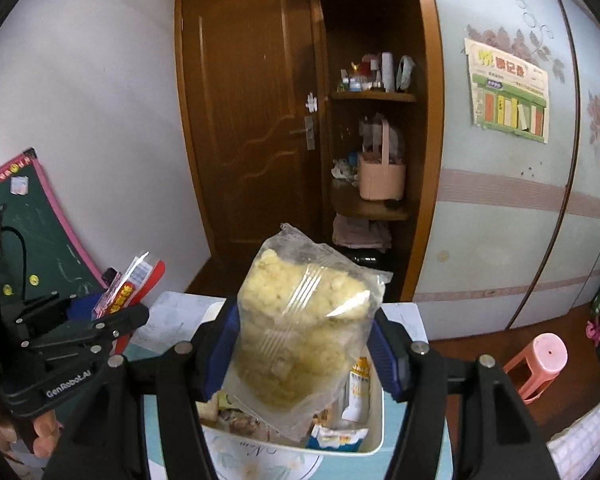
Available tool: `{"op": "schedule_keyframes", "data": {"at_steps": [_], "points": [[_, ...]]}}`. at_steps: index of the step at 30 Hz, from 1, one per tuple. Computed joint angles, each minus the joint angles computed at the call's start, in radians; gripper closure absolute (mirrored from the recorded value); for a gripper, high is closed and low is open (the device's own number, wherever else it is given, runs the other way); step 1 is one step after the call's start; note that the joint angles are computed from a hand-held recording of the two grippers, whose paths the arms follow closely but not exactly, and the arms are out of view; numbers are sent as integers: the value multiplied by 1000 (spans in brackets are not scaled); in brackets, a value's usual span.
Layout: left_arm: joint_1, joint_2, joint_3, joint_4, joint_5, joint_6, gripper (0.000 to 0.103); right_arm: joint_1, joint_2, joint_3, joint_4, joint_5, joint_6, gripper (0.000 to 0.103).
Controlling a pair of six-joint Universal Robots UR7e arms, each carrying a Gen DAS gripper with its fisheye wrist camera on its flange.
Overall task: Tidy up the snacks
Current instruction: 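Place both snacks into the white tray and open both tools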
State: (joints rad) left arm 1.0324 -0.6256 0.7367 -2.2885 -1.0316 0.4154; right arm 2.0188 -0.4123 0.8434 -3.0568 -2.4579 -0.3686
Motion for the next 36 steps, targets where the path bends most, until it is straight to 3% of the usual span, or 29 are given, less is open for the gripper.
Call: {"op": "schedule_keyframes", "data": {"at_steps": [5,7,9,12,16,25,36], "points": [[17,124,-155,90,55,3,62,-40,61,-118,158,-7,43,42],[27,165,-216,158,52,-8,51,-54,68,-129,214,-5,74,42],[34,178,-223,168,55,-22,21,-73,59,-113,288,12,142,41],[42,180,-208,146,72,-25,13,-92,31,-64,348,42,228,40],[56,191,-255,248,46,-79,13,-94,20,-25,314,27,231,29],[43,56,-35,132,52,-76,8,-69,-14,39,276,32,241,27],[-19,-197,319,-16,73,-86,8,6,-133,261,146,20,279,27]]}}
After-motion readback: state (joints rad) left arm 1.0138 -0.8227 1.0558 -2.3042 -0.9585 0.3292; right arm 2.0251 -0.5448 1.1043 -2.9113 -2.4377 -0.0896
